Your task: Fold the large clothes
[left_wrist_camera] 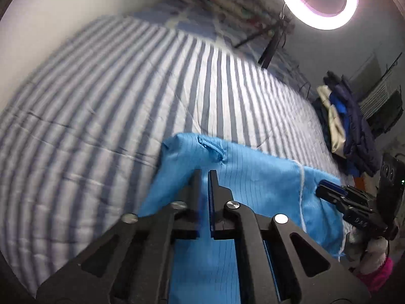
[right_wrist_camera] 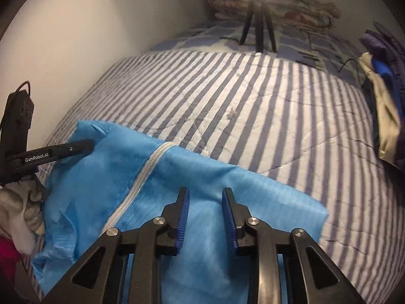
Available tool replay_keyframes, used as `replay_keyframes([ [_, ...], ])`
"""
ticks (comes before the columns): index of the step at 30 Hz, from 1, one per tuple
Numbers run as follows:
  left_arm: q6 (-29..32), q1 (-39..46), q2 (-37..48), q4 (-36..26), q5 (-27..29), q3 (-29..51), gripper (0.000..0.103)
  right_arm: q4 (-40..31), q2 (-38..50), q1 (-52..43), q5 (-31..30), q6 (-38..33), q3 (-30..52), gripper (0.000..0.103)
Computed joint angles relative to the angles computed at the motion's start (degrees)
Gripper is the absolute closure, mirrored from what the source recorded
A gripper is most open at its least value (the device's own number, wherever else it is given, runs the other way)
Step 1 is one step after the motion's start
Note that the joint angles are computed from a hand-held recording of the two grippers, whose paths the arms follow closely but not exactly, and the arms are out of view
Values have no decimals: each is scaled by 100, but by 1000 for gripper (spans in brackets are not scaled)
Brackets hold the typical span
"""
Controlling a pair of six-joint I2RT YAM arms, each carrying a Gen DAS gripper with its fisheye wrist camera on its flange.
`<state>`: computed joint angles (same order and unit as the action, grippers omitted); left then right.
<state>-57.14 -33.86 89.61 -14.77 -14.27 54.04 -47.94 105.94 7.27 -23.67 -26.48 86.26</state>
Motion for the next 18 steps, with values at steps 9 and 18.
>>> replay_keyframes([
  [9, -441, -326, -632, -446, -52, -646, 98, -476, -905, -828, -384, -901, -1019, 71],
  [18, -1442, -1090, -1512, -964, -587, -1210, 97, -575, -1624, -1480, 35, -1421, -1638, 72],
])
